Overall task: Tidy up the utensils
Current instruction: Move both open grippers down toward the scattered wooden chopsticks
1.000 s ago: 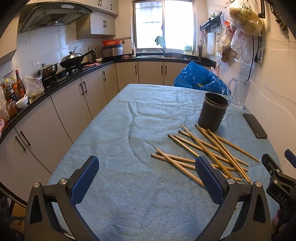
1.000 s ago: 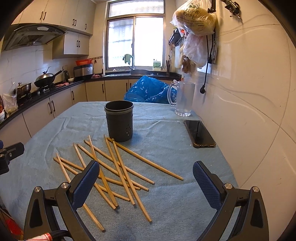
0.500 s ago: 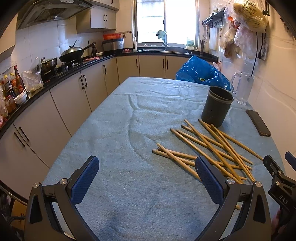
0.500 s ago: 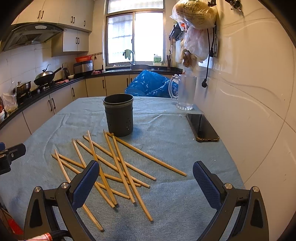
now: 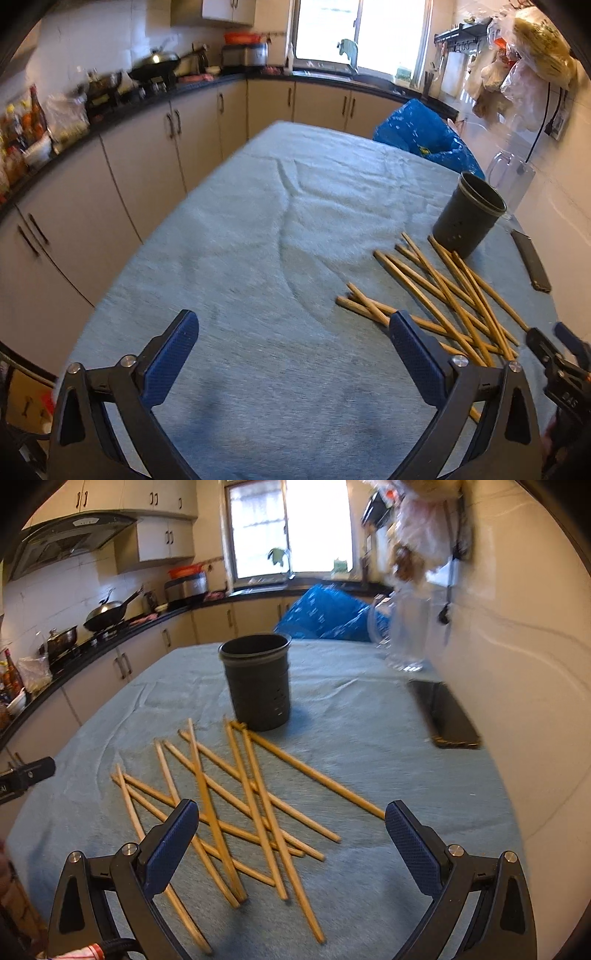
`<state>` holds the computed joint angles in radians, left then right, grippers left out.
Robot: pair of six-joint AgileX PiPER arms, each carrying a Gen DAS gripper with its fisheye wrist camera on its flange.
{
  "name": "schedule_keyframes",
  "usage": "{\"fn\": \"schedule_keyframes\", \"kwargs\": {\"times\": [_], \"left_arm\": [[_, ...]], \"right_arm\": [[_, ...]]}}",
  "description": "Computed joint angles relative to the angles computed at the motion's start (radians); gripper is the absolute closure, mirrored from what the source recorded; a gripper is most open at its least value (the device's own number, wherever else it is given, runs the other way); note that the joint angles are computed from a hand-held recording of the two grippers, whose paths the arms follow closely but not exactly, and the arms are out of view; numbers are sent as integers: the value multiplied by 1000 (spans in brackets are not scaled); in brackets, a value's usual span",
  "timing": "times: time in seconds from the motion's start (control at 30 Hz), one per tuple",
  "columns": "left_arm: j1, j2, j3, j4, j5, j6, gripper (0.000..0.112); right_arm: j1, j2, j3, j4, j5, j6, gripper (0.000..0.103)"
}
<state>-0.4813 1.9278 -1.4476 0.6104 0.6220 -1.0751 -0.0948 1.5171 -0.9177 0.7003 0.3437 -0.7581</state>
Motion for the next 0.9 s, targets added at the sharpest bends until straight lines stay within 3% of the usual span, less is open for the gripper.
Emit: {"fn": "schedule_keyframes", "kwargs": {"times": [0.13, 0.2, 0.33, 0.47, 0.6, 0.67, 0.7, 0.73, 0.9], "left_arm": [[43, 74, -80, -273, -7, 225, 43], [63, 113, -119, -432, -12, 352, 44], [72, 165, -172, -565, -24, 430, 45], [67, 245, -284, -574, 36, 418, 45], [33, 293, -363, -455, 85, 341, 46], [11, 317, -403, -368, 124, 285, 67], [3, 322, -409, -336, 134, 272, 86], [2, 312, -390, -344, 104, 283, 95], [14, 267, -312, -352, 62, 312, 100]], "right_arm": [[-13, 109, -122, -16, 109, 17, 4], [-19, 167, -196, -39, 167, 49, 6], [-17, 241, -292, -76, 222, 92, 11], [-2, 283, -340, -93, 234, 107, 11], [6, 310, -364, -93, 246, 107, 11], [3, 319, -374, -94, 261, 106, 11], [2, 327, -382, -93, 266, 105, 12], [0, 332, -391, -95, 274, 107, 12], [-7, 372, -443, -93, 317, 116, 18]]}}
